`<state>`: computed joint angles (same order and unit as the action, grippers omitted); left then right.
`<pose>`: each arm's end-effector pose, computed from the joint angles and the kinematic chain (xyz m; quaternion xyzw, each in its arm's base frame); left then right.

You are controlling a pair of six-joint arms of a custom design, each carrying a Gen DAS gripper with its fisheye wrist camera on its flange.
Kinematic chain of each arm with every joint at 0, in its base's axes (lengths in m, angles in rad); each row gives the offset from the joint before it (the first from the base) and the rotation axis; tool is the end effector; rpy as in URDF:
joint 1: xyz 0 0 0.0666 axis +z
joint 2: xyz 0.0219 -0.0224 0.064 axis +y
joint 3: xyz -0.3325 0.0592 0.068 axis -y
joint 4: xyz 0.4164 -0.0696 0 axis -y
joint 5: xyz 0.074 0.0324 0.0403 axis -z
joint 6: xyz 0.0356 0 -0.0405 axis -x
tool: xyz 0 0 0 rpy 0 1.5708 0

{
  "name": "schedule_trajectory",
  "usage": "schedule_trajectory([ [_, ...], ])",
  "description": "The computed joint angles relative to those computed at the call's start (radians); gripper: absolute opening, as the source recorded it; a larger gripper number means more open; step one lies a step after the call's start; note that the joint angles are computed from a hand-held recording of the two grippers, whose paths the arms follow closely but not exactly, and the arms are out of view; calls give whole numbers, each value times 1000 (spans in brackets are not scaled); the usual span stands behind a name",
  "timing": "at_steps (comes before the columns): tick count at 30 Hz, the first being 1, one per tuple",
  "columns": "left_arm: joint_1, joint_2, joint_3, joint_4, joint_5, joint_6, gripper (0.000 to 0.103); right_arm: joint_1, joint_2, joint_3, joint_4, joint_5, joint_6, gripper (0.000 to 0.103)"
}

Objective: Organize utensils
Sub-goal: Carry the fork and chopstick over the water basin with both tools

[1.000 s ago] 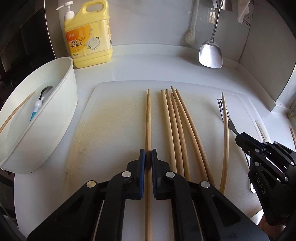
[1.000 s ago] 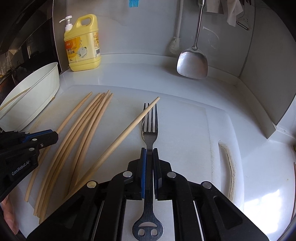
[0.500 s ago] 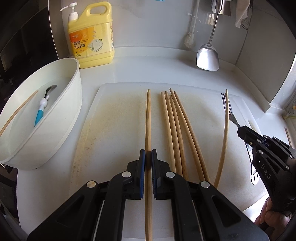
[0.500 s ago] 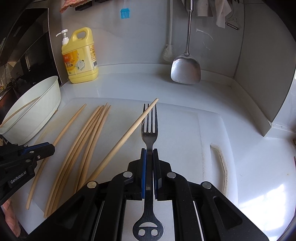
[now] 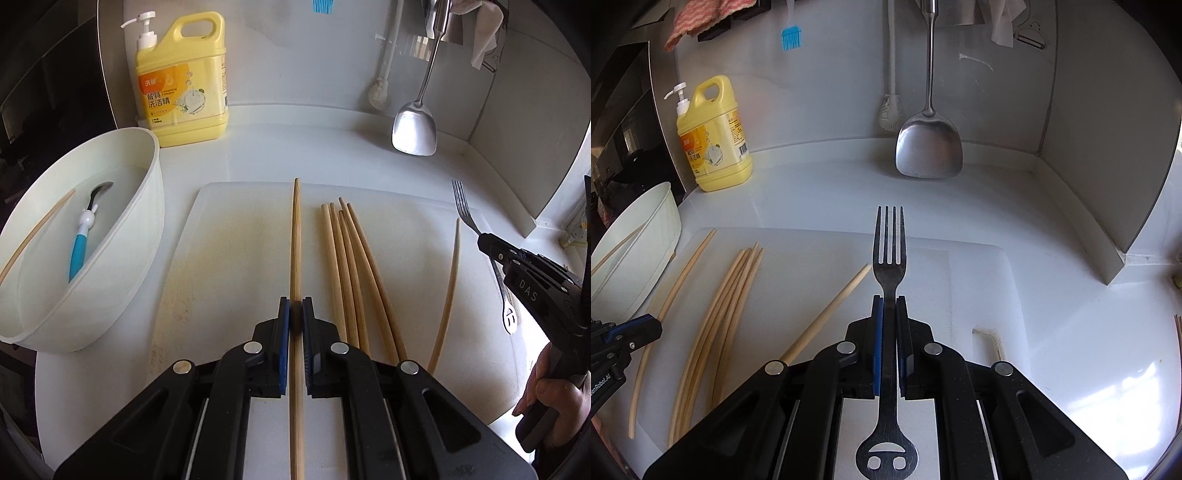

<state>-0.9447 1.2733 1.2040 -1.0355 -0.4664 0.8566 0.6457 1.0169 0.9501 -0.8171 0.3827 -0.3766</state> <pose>0.2776 -0.3573 0.3450 -0.0116 0.9481 -0.0364 0.3157 0.3181 0.2226 0.3385 -0.0605 0.9246 0.0055 0.3759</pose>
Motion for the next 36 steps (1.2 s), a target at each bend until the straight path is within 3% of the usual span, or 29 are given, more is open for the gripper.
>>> schedule_trajectory([
  [10,27,-1,25,28,-17,-30,7,-34,-5,29,29,-21,14,7],
  [14,29,-21,44,-7,-23,-12,7,-6,-17,56,17,-33,18,7],
  [21,23,-113,61,-141,-72,51,7,94,3,151,3,-66,23,7],
  [28,70,-293,6,-296,-124,128,7,237,144,317,-1,-86,3,7],
  [33,206,-442,-75,-328,-102,41,7,326,316,465,21,-84,-19,7],
  [36,339,-507,-122,-292,-34,-80,7,357,438,581,14,-77,-58,7],
])
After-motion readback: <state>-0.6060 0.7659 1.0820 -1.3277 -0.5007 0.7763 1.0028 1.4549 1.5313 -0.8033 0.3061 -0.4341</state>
